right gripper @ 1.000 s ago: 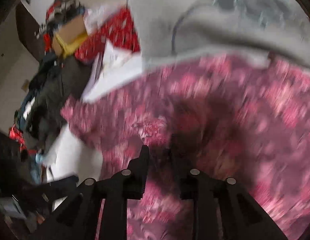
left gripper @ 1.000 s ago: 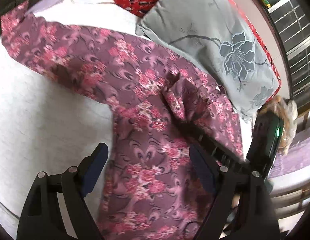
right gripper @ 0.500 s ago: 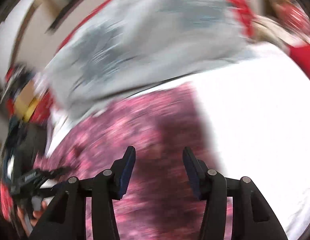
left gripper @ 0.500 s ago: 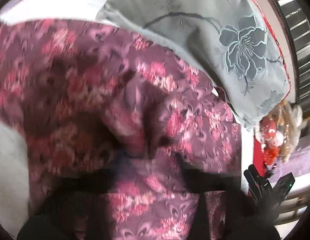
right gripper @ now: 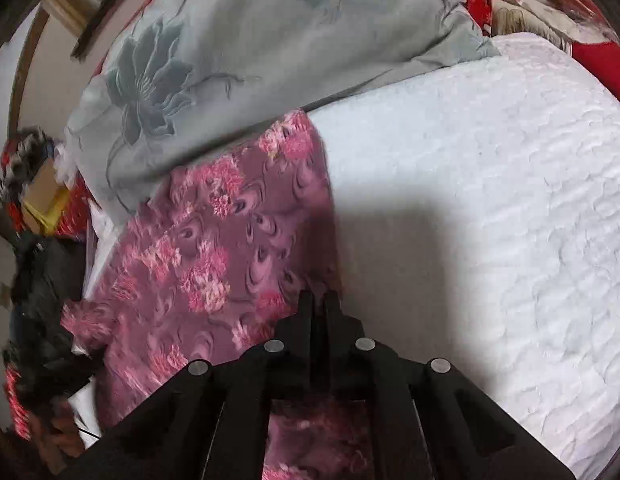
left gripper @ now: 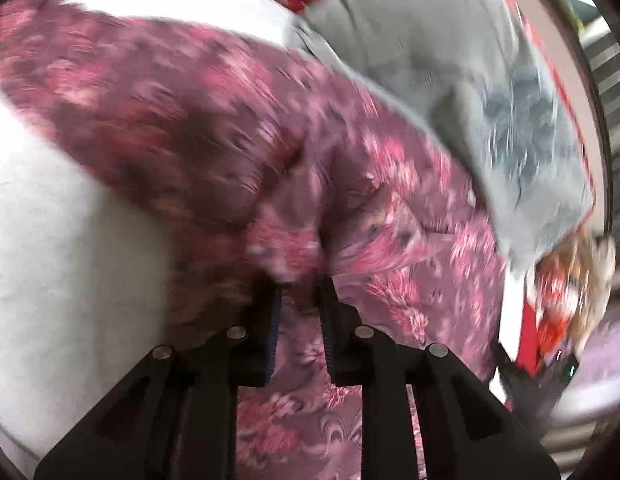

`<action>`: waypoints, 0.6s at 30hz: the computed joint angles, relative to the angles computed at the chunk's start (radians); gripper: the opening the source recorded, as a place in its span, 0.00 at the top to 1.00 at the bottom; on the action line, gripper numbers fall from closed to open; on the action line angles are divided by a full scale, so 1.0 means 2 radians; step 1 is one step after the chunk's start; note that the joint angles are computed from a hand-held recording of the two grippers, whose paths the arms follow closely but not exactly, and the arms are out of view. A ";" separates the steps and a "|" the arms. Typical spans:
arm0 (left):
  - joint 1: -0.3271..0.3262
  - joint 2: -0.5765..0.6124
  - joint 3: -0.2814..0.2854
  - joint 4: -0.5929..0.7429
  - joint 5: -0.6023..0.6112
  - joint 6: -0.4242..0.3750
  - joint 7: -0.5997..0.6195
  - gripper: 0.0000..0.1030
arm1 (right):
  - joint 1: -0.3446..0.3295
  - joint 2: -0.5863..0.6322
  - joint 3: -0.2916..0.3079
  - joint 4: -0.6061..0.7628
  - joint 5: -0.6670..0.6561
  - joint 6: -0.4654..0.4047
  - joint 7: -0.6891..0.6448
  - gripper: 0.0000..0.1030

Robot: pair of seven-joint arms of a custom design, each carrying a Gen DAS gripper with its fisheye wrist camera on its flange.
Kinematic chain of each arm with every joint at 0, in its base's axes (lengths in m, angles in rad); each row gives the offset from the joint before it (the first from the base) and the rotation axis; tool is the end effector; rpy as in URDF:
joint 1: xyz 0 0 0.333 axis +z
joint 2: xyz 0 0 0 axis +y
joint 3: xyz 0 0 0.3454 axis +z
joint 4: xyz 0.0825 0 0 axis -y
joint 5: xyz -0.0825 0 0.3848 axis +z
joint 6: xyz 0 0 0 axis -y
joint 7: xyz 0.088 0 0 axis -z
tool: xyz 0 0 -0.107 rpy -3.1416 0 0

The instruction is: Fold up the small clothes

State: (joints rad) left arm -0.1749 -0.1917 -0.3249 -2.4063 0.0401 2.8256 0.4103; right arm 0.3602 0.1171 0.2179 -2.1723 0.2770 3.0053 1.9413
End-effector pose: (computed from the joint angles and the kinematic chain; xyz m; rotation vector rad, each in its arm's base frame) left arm 0.4414 -0.2504 0.4803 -2.6147 1.3574 -0.9162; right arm 0.5160 0.3084 0.4512 -1.6536 1.7628 -0.0846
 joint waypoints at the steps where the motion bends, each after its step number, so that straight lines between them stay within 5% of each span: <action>1: 0.018 -0.018 -0.012 -0.007 0.035 0.002 -0.030 0.83 | 0.010 -0.013 -0.010 -0.011 -0.027 0.021 0.025 0.88; 6: 0.038 -0.018 -0.026 0.017 0.067 0.008 -0.037 0.73 | 0.010 -0.008 0.027 0.022 0.023 0.038 -0.040 0.75; 11: 0.021 0.068 -0.017 0.088 0.097 -0.087 -0.011 0.71 | 0.039 0.049 0.042 0.092 -0.012 0.006 -0.029 0.75; 15: -0.001 0.033 0.020 0.040 0.040 -0.025 0.025 0.71 | 0.060 0.100 0.057 0.139 -0.041 0.002 -0.019 0.75; 18: 0.025 -0.027 0.024 0.000 0.067 -0.032 0.017 0.65 | 0.102 0.126 0.016 0.168 -0.106 -0.038 0.029 0.74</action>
